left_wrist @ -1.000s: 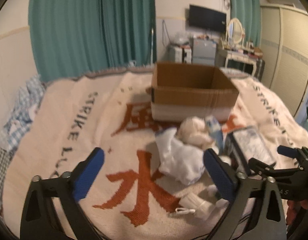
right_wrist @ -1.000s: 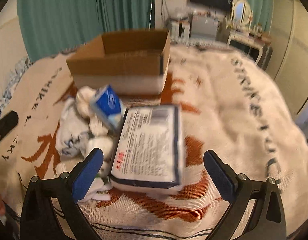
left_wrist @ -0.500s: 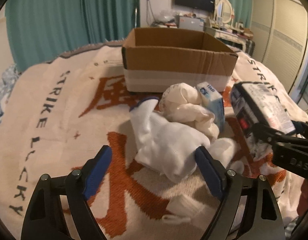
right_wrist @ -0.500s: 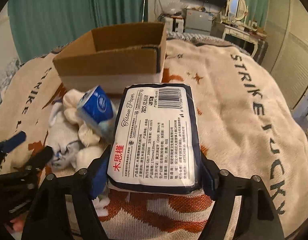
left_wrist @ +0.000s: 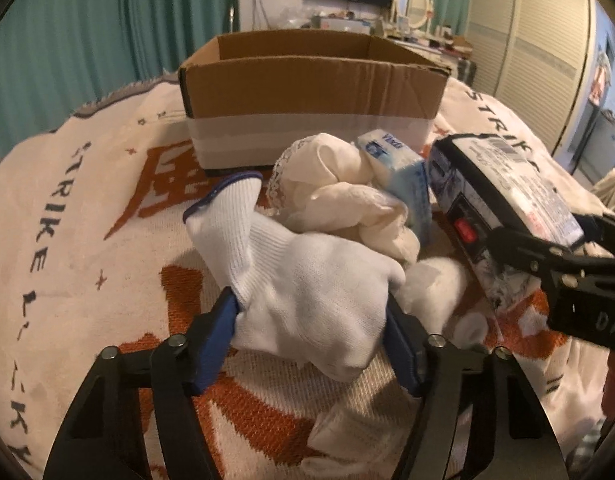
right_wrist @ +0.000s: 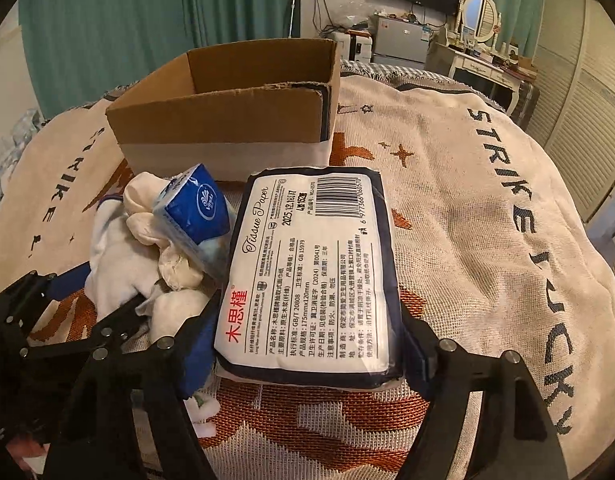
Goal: Organize soft objects
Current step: 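Grasp the white glove with the left tool while the right tool grasps the large tissue pack, then carry the glove and tissue pack into the box and open both tools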
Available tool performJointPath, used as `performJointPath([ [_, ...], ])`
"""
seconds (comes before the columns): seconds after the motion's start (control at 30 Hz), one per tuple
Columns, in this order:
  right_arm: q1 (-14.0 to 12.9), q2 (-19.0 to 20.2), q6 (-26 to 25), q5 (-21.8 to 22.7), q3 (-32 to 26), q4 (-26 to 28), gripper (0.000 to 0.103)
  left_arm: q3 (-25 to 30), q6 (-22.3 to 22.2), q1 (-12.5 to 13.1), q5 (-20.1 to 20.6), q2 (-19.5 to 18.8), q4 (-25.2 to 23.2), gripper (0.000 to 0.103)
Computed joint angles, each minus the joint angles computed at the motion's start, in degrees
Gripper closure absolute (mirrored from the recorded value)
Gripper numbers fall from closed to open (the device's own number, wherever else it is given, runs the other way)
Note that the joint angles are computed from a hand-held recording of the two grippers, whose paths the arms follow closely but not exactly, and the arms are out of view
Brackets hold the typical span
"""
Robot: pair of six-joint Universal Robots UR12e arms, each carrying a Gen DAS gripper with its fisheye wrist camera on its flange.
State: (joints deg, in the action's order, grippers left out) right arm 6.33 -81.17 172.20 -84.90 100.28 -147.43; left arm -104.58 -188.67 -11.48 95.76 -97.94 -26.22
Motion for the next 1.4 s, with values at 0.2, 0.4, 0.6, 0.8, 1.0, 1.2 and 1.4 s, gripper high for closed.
performJointPath([
  [0.2,-0.5,-2.2,-0.5,2.7,1.3,-2.3,0.027,-1.4,-1.5,0.3,0.9,2.7,0.1,0.042],
  [0.4,-1.2,-5.5,-0.4,5.0,2.9,-4.7,0.027,-2.4,-2.5,-0.3,3.6,6.1,2.6,0.042],
  [0.6,-1.7,-8.5,-0.1,6.1,3.4,-7.7,0.027,-2.3,-1.3,-0.4,3.8,8.1,5.9,0.042],
  [0.8,-2.3,-8.9,0.4,7.3,0.7,-11.0,0.027,0.7,0.6,0.3,2.1,7.9,6.5,0.042],
  [1.0,-1.9,-5.2,0.3,7.9,-5.7,-12.1,0.027,6.4,2.9,1.0,0.0,3.9,6.4,0.042],
  [1.2,-0.9,2.2,-0.6,9.5,-15.4,-9.4,0.027,12.4,7.2,1.8,0.1,-2.2,8.5,0.042],
  [1.4,-0.4,10.4,0.7,11.0,-23.2,-4.9,0.027,19.0,8.1,3.6,0.1,-9.3,6.0,0.042],
])
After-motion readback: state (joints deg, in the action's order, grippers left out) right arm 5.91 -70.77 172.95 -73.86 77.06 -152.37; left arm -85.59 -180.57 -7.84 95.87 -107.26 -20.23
